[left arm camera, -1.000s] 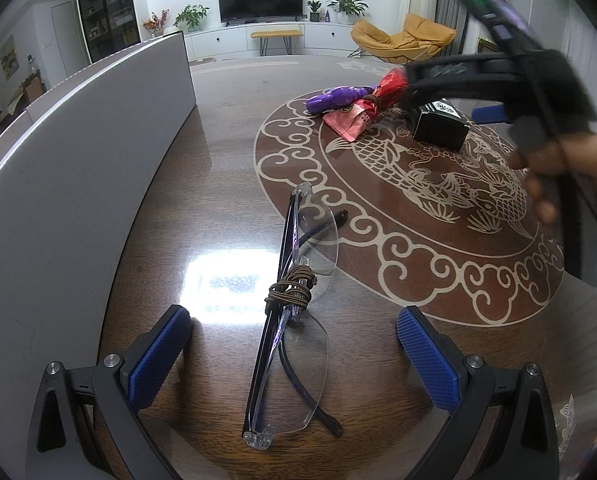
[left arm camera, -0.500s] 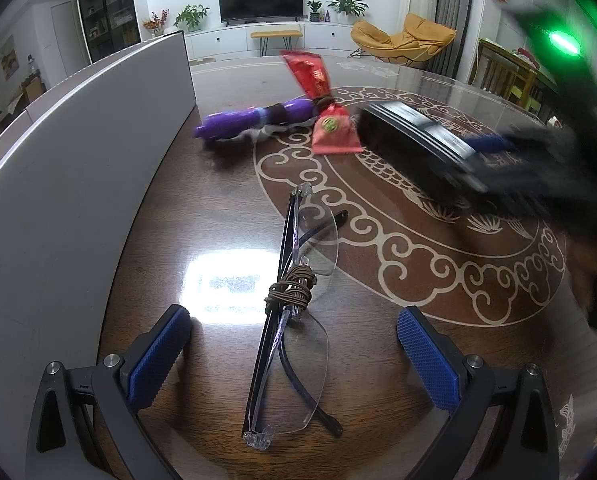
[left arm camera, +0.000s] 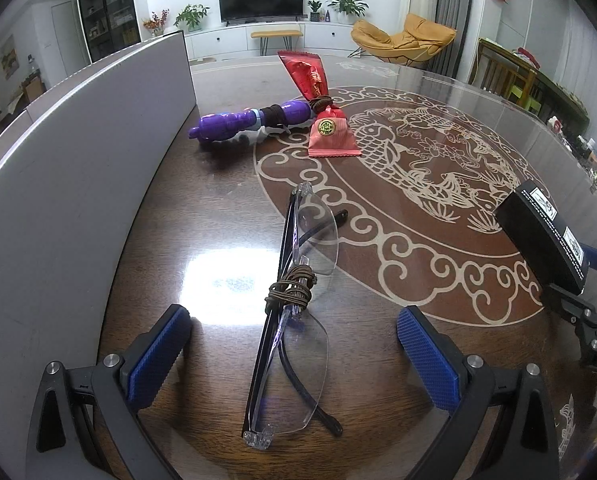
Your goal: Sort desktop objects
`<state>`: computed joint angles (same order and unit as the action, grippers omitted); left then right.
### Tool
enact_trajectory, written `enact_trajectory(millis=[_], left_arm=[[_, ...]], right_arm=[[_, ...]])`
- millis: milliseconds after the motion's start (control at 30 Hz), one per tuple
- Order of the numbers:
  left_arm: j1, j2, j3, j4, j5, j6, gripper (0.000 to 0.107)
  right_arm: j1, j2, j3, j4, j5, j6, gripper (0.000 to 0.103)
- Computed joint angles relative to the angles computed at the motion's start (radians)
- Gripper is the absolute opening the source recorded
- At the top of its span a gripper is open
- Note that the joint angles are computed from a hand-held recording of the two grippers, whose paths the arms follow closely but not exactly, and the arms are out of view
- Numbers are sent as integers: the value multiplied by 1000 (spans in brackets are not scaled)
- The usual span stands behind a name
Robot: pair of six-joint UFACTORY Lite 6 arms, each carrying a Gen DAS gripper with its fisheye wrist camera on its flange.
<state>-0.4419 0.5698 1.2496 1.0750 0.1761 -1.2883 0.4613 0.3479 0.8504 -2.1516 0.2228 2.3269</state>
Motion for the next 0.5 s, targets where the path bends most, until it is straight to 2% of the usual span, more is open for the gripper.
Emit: enact_trajectory(millis=[67,200,233,500], left_arm=[[-1,-1,-2,1,0,-2,103],[-2,-3,-4,10,0,-11,103],[-3,-5,-7,15,0,-16,103],[-2,-1,-4,14,-1,-15,103]], right_arm=[[4,-12,-24,-53,-1,98,93],[2,-5,-12,71,-15,8,103],[-17,32,31,51,-22,9,103],[-21,25,27,64,-27,-6,103]])
